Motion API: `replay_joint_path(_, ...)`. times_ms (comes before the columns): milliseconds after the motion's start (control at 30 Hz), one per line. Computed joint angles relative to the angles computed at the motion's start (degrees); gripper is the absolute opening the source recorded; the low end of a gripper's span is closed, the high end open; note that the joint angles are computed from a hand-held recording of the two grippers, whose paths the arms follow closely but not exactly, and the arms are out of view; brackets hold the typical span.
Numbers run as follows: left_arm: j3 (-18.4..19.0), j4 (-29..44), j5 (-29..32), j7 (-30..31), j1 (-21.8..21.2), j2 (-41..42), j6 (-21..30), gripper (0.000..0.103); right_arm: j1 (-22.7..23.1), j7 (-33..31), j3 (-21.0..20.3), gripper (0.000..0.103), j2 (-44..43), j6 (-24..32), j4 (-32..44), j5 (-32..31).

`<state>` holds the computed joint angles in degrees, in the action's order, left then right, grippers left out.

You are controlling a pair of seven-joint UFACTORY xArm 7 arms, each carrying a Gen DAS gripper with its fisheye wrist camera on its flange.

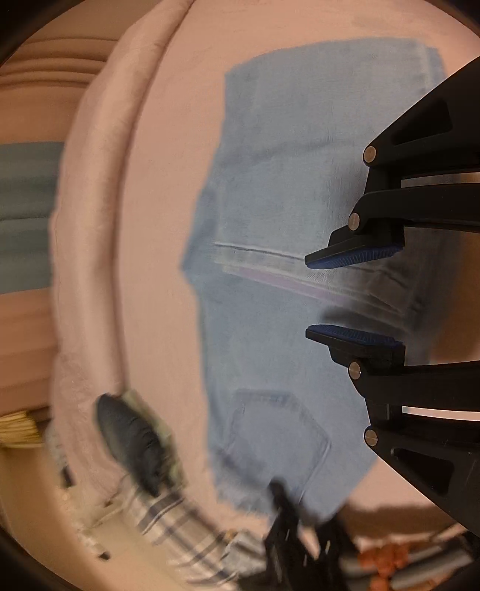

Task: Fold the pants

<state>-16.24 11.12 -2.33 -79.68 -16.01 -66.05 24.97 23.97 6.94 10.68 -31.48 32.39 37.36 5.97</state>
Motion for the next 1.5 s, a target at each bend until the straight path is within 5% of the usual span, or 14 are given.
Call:
replay_joint_path(133, -3.8, 7.1, 5.3, 3.8, 3.0, 2.9, 2.0, 0.019, -2.3, 2.0, 2.9, 0.033, 2.2, -3.2, -0.7, -4.6)
replay_joint_path(233, -6.8, 13.0, 8.7, 6.4, 5.2, 6.5, 2.2, 0.019, 0.2, -1.4, -0.4, 0.033, 2.7, -1.6, 0.4, -2.5)
replay_joint_path(500, -11.7, 25.2, 13.8, 12.1, 7.4, 19.1, 0.7, 0.019, 8.8, -15.5, -19.3, 0.033, -5.6, 0.4, -3.6, 30.3)
replay_joint_path(567, -13.3, 28.2, 15.1, 13.0, 7.7, 23.2, 0.5, 0.019, 10.7, -19.1, -24.8, 0.041, -8.6, 1.6, -4.8, 39.5)
replay_joint_path(633, -14.9, 30.7, 16.3, 13.0, 7.9, 26.8, 0.5, 0.019, 12.7, -22.9, -30.5, 0.059, -11.6, 2.6, -6.2, 49.5)
replay_joint_path(733, -16.9, 35.6, 18.8, 13.9, 7.4, 34.6, 1.1, 0.023, 14.1, -28.9, -37.9, 0.07, -14.1, 5.4, -7.3, 61.1)
replay_joint_path(800, -16.7, 37.6, 20.2, 14.3, 5.8, 38.9, 0.5, 0.038, 11.9, -28.4, -38.6, 0.072, -13.7, 7.5, -7.4, 61.6)
replay_joint_path(867, -13.9, 38.8, 19.1, 17.0, 1.6, 44.3, -2.4, 0.07, 10.6, -28.5, -39.2, 0.073, -13.4, 9.7, -7.6, 63.1)
replay_joint_path(967, -11.4, 40.3, 19.8, 18.4, -1.9, 48.2, -1.9, 0.07, 9.8, -30.3, -40.2, 0.076, -13.5, 12.0, -8.4, 68.6)
replay_joint_path(1067, -10.2, 40.2, 21.8, 18.0, -4.2, 48.1, 0.1, 0.07, 6.7, -27.2, -38.1, 0.078, -11.5, 14.0, -7.5, 66.1)
replay_joint_path(1333, -7.2, 26.4, 18.6, 16.8, -5.8, 31.4, 4.1, 0.077, -9.0, -7.4, -16.4, 0.078, -6.3, 14.8, -0.2, 37.1)
replay_joint_path(1500, -6.0, 20.4, 13.6, 16.3, -5.3, 26.4, 4.5, 0.079, -5.5, -9.6, -18.6, 0.08, -0.6, 14.8, 2.5, 44.9)
